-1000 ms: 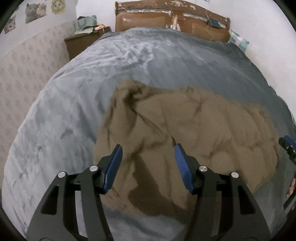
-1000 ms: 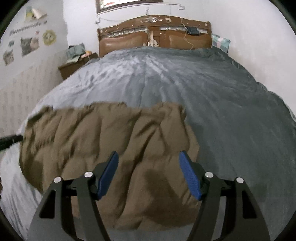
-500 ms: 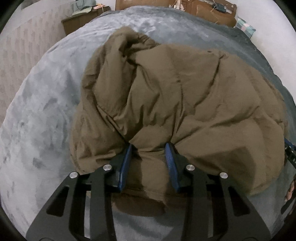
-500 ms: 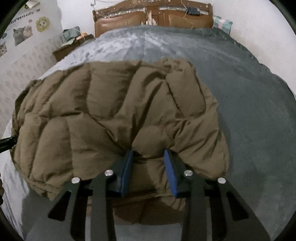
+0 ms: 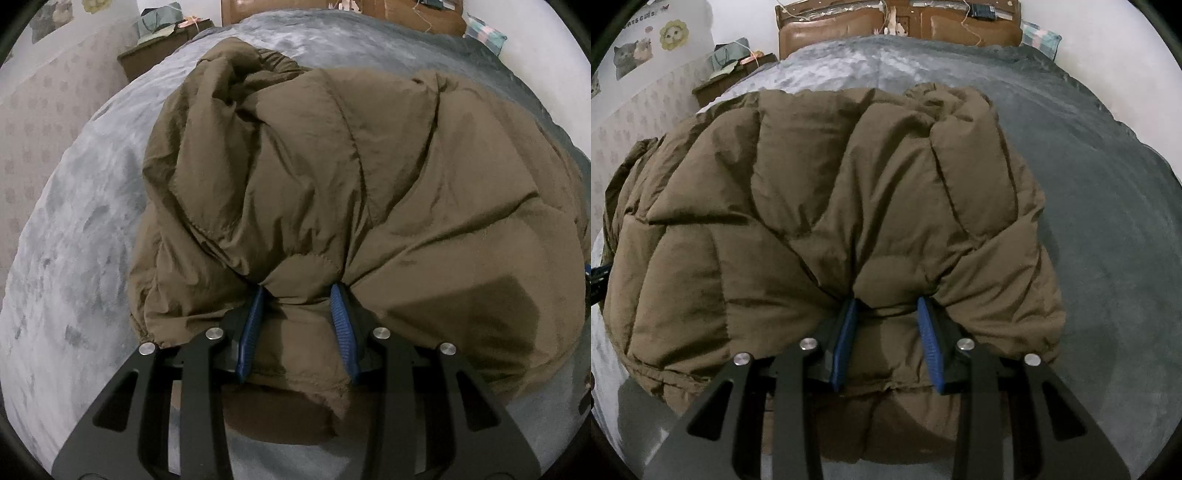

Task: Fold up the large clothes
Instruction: 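Grasp the jacket hem with the left tool while the right tool grasps beside it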

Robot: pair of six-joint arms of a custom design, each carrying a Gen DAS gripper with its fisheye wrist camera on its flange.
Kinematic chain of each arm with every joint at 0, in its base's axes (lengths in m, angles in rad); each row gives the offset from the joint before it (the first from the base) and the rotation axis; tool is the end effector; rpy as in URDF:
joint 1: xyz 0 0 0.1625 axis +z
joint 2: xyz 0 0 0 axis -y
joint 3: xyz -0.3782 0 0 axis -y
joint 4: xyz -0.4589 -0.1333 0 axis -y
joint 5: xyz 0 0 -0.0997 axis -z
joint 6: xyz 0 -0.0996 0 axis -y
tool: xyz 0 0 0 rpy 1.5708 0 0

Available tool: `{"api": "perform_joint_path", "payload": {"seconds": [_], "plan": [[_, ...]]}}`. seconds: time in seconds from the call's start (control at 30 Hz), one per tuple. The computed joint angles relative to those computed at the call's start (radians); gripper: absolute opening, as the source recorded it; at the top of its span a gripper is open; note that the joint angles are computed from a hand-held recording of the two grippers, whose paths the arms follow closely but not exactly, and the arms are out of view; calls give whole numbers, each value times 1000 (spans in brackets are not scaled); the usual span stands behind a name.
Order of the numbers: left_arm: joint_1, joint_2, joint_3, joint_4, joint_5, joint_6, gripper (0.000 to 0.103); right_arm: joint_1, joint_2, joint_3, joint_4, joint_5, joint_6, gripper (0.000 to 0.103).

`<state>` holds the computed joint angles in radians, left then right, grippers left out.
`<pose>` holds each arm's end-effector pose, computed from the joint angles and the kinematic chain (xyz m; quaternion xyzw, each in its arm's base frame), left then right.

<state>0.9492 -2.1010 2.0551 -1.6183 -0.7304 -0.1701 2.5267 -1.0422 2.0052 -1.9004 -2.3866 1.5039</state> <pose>-0.0483 -0.4238 0.4530 0.1856 0.8931 -0.1965 0.3595 0.4376 -0.2346 -0.0017 -0.1171 -0.8732 0.2597 0.3955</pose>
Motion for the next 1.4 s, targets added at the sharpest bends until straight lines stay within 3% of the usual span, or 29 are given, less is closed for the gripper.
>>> {"api": "perform_joint_path", "payload": {"seconds": [0.77, 0.97, 1.1, 1.23, 1.4], "plan": [[29, 27, -2, -45, -5, 56, 38, -11, 7, 4, -9, 6, -27, 34], [29, 48, -57, 24, -26, 23, 38, -12, -12, -17, 29, 33, -26, 34], [-2, 13, -82, 77, -14, 7, 38, 39, -57, -13, 10, -5, -31, 34], [-20, -50, -88, 107, 14, 27, 38, 90, -79, -32, 99, -29, 14, 34], [38, -42, -103, 102, 30, 36, 37, 99, -101, -12, 186, -2, 99, 34]]}}
